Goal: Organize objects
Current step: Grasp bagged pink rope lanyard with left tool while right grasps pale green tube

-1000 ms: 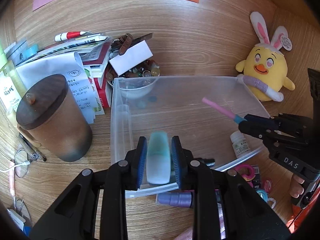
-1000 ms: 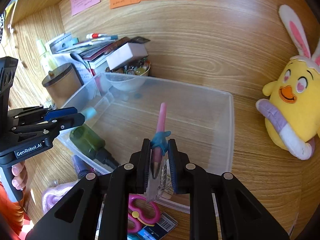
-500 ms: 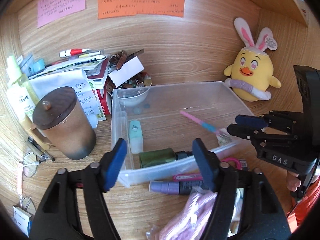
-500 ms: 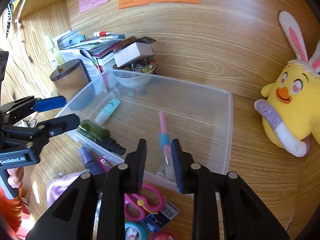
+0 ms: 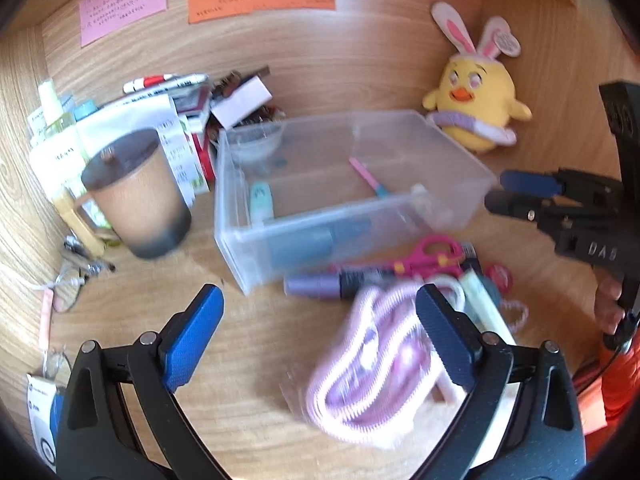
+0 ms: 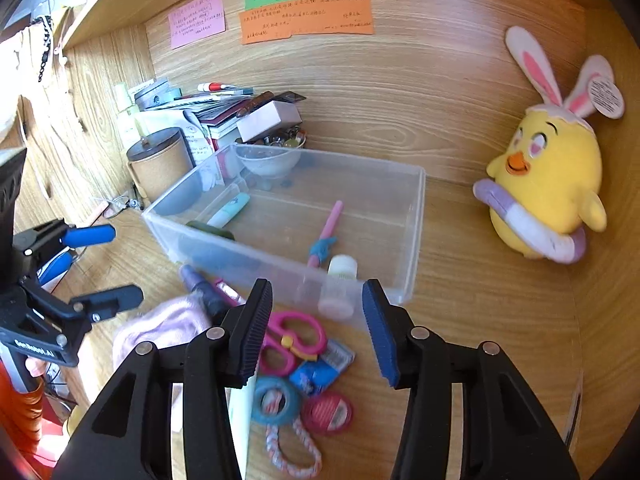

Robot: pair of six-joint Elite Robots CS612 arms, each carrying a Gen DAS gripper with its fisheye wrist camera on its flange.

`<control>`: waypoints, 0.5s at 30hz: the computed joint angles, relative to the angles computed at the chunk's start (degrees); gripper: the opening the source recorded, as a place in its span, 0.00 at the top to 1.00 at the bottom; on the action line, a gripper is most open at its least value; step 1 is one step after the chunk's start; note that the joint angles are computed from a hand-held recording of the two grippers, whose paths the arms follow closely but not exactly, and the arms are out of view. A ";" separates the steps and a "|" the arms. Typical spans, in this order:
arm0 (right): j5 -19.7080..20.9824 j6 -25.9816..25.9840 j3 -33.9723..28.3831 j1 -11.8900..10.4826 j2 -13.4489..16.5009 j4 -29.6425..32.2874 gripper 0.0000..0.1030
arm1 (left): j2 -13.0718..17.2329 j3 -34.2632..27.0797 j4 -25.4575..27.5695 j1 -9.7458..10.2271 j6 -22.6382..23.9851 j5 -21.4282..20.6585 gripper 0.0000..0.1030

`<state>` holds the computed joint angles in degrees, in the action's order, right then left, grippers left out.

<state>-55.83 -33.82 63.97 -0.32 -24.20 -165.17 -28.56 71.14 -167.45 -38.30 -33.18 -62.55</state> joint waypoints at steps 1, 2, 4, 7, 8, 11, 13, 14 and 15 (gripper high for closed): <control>0.12 -0.01 0.56 -0.11 -0.20 -0.19 0.57 | 0.01 0.39 -0.29 -0.20 0.20 -0.29 0.05; 0.40 -0.16 1.31 -0.26 -0.49 -0.22 0.57 | 0.05 0.61 -0.22 -0.35 0.46 -0.65 0.05; 1.20 -0.42 2.55 -0.53 -0.99 0.43 0.57 | 0.16 0.88 0.11 -0.64 0.74 -1.37 0.05; 2.34 -0.81 4.41 -0.93 -1.60 1.64 0.57 | 0.46 1.05 0.09 -0.78 0.70 -3.39 0.05; 2.39 -0.92 5.02 -1.00 -1.77 1.62 0.57 | 0.62 0.97 0.23 -0.77 0.68 -4.14 0.05; 1.98 -0.98 6.77 -1.10 -2.15 1.59 0.57 | 1.18 0.39 1.08 -0.79 0.40 -5.46 0.05; 1.82 -1.20 7.43 -1.11 -2.23 2.59 0.57 | 1.61 -0.37 2.41 -0.61 0.13 -6.42 0.05; 1.62 -1.40 7.80 -1.09 -2.30 3.00 0.57 | 1.85 -0.83 3.07 -0.42 -0.07 -7.19 0.05; 1.03 -1.55 8.24 -1.02 -2.37 3.06 0.57 | 2.02 -1.15 3.32 -0.24 -0.17 -8.00 0.05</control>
<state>-54.80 -35.37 72.21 -1.34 -26.57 -162.11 -26.54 69.99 -164.13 -38.54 -33.35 -70.56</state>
